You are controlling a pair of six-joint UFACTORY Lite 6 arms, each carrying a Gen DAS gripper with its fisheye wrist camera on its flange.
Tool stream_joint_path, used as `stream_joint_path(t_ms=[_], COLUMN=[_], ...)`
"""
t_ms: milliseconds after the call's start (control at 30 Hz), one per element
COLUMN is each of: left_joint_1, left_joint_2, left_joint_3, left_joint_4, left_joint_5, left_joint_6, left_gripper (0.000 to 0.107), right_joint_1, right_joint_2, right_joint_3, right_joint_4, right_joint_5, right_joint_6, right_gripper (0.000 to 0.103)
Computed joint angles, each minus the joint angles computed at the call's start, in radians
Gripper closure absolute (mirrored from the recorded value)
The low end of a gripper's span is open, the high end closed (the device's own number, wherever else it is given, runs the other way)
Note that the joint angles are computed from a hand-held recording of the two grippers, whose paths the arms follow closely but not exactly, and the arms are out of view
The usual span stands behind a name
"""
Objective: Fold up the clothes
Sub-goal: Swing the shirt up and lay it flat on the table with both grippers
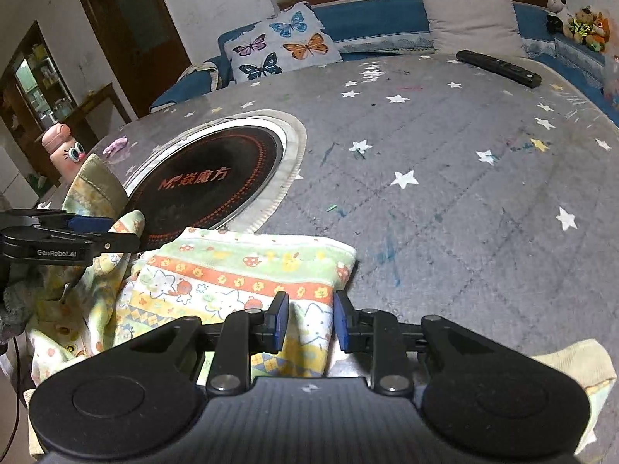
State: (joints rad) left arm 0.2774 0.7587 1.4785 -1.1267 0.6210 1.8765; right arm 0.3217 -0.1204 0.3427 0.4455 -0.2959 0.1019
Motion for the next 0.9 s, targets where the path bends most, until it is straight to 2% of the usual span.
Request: stream_joint_path(t_ms=[33,100,133,233,433,600,800,900], left_joint_1=[0.0,0.005,0.006,0.017,0.034,0.013,-0.032,-0.054], left_joint_2=[0.01,0.02,0.02,0.002,-0.024,0.022,0.174,0.284], left_joint_3=[0.014,0.025,0.023,0.003,0.013,0.124,0.388,0.577], left_joint_4=[0.021,0.029,0.022,-0.023,-0.135,-0.213,-0.281,-0.233], left_joint_5=[0.008,0.02,0.02,0.027,0.045,0.03,-0.046,-0.081], left_joint_6=[-0.023,-0.031,-0.022,0.035,0.12,0.129,0.082,-0.024], left_gripper=[0.072,0.081,0.087,0.095,0.097,0.097,0.097,0.097], right_joint_1=[-0.004,-0.027,-0.04,-0.042,-0.038,-0.088,-0.138,-0.149], right_joint_2=[0.002,0.002,0.001,0.003,0.019,0.126,0.349,0.466], right_joint_3=[0.002,0.004,0.005,0.01,0.084,0.265,0.584,0.744], right_joint_4=[-0.005,-0.068,-0.109,-0.113,0.047,0.06,0.173,0.254], right_joint_5=[0.002,0.014,0.02,0.02,0.025,0.057,0.082,0.092], right_joint_6=[0.005,0.055,0.087,0.08,-0.13,-0.262,-0.523,-0.63], right_gripper=[0.09,0.092,0.097,0.1,0.101,0.101,0.102,0.102])
